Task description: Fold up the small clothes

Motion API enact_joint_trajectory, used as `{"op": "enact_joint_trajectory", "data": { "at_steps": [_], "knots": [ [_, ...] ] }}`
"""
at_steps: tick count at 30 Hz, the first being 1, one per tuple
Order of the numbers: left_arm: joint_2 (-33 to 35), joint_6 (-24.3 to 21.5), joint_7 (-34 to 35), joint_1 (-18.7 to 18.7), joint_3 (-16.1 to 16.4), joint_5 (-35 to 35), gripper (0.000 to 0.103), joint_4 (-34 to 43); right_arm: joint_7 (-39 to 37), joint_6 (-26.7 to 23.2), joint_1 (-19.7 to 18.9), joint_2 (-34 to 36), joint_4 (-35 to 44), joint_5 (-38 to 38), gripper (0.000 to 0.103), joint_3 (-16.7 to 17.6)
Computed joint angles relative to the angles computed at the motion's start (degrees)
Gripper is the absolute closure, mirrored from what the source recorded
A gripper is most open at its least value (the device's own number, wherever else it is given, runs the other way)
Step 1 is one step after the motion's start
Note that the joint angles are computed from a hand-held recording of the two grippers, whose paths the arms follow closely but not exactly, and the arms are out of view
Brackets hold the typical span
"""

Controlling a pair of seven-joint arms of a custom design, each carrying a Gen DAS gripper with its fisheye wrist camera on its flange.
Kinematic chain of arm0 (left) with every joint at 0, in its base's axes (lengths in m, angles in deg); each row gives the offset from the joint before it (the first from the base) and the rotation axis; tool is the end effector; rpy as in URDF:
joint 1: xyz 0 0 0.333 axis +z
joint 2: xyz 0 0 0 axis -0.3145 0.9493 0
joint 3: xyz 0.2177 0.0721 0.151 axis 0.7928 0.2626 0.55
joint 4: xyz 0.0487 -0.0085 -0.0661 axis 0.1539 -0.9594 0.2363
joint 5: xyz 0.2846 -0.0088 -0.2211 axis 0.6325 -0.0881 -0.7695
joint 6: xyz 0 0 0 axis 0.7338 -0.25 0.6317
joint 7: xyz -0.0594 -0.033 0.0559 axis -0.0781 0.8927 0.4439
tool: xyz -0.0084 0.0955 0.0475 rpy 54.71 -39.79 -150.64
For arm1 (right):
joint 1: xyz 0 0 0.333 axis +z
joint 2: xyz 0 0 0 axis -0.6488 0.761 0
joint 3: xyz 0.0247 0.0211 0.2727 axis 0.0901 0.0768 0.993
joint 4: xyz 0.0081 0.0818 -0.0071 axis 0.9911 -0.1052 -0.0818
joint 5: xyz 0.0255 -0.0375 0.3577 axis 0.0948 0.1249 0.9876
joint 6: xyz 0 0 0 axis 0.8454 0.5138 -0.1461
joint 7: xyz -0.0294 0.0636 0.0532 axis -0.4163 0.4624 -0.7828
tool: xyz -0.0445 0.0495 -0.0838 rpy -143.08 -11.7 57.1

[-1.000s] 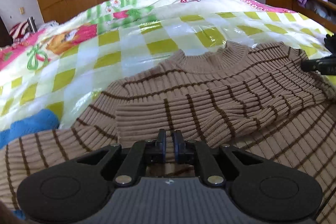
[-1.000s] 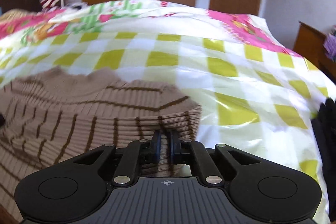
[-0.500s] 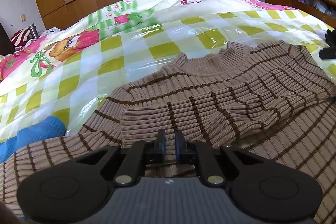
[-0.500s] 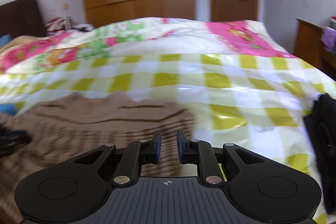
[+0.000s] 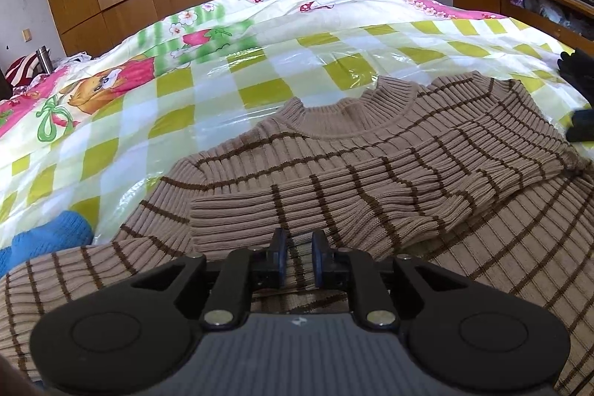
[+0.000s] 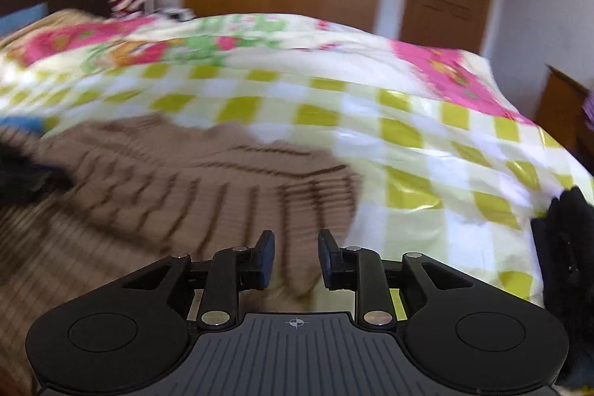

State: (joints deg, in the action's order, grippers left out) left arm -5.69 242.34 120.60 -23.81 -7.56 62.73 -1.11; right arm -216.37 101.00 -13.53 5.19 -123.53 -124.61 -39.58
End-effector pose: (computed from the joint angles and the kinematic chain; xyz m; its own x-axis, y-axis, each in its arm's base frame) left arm 0.6405 -0.2835 0.2469 -0.7022 -0.7041 -0.1051 -0.4319 0.5387 -0.7233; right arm 0.4481 0.2737 0.2742 -0.2091 -0.9652 0.1570 -0.6358 0.0122 -0.7718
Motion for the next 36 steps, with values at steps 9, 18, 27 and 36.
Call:
{"op": "enact_joint_trajectory", "data": {
  "at_steps": [9, 18, 27, 36],
  "knots": [
    [-0.3, -0.3, 0.2, -0.3, -0.2, 0.1, 0.072, -0.2, -3.7, -5.1, 2.6, 5.5, 3.6, 3.0, 0.083, -1.2],
    [-0.4, 0.5, 0.9, 2.0, -2.2, -0.5, 0.061, -2.3, 13.2, 1.0, -1.3, 1.4, -1.6, 7.2, 0.095, -2.3],
    [-2.5, 1.5, -3.1, 1.6, 1.4, -0.9, 0.057, -3.6, -2.6, -13.9, 3.6, 1.8, 2.4, 10.9, 0.083, 0.9],
    [-5.1, 3.8, -5.0, 6.4, -1.3, -1.0, 0.055, -9.6, -2.4, -16.6, 4.1, -1.8, 0.2, 15.9, 0.076, 1.8]
  ]
}}
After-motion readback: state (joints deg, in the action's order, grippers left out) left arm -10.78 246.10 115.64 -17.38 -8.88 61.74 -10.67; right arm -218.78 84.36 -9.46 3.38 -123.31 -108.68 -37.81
